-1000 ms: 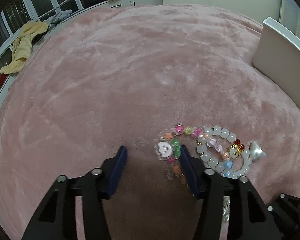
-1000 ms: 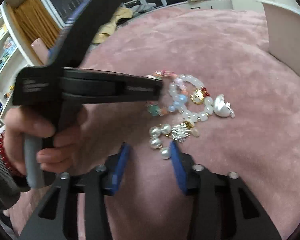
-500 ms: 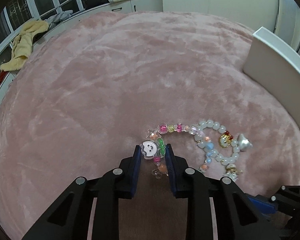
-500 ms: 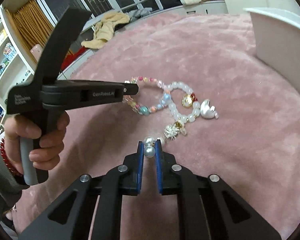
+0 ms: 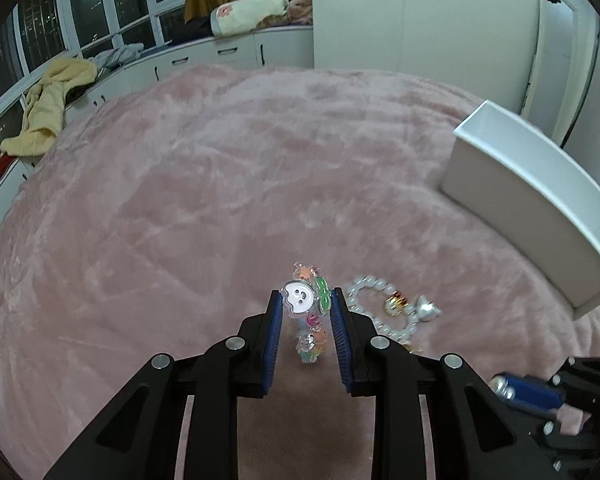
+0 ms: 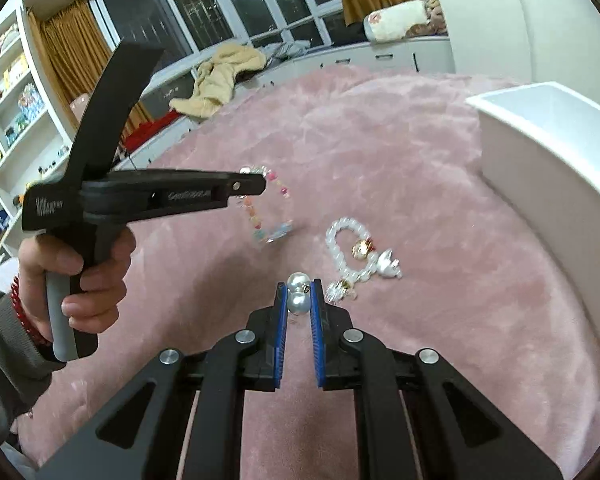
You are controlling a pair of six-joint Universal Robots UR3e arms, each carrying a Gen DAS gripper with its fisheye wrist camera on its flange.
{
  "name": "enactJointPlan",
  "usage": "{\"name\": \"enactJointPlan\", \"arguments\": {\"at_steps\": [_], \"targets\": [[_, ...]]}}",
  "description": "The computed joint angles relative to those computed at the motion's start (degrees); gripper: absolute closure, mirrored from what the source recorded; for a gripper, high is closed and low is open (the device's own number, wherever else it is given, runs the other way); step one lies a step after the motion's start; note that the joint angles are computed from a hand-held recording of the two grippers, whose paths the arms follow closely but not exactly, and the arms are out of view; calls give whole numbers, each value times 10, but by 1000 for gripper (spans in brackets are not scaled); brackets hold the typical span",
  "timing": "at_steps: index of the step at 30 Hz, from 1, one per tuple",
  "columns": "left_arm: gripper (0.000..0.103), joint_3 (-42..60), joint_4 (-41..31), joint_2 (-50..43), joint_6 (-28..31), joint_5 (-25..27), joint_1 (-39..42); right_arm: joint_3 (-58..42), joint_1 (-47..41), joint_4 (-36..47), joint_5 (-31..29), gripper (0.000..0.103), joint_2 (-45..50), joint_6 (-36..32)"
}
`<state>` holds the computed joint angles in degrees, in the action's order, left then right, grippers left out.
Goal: Organize jewelry
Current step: 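Carry the beaded bracelet and pearl earrings into the white box and release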
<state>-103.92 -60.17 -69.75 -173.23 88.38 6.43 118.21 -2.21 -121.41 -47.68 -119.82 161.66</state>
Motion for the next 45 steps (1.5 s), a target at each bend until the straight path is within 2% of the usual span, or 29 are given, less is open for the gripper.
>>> {"name": "enactJointPlan", "arguments": {"at_steps": [3, 6, 8, 13, 20, 26, 28, 33, 35, 38, 41, 45], "targets": [[74, 32, -19, 1, -2, 5, -13, -23, -31, 41, 14, 91, -15, -18], [74, 67, -34, -5, -4, 9, -27, -52, -90, 122, 51, 91, -45, -57], [74, 89, -42, -13, -9, 13, -38, -73, -134, 190, 76, 91, -63, -106], [74, 147, -63, -43, -32, 27, -72, -109, -208, 300, 100, 91, -83, -179], [74, 218, -75, -87, -53, 42, -119, -155, -280, 393, 122, 91, -90, -241], [74, 277, -83, -132, -67, 57, -161, -223, -378, 559, 158, 91, -83, -354], [74, 303, -88, -152, -72, 60, -176, -277, -438, 689, 171, 91, -68, -446], [74, 377, -100, -211, -85, 73, -214, -342, -509, 802, 176, 91, -27, -537], [74, 419, -109, -244, -92, 83, -236, -351, -524, 808, 175, 91, -12, -549], [74, 476, -124, -288, -96, 95, -263, -338, -532, 763, 172, 91, 2, -528], [74, 560, -151, -347, -99, 109, -293, -325, -554, 754, 171, 91, 6, -531], [74, 687, -198, -431, -101, 129, -330, -280, -564, 687, 168, 91, 0, -496]]}}
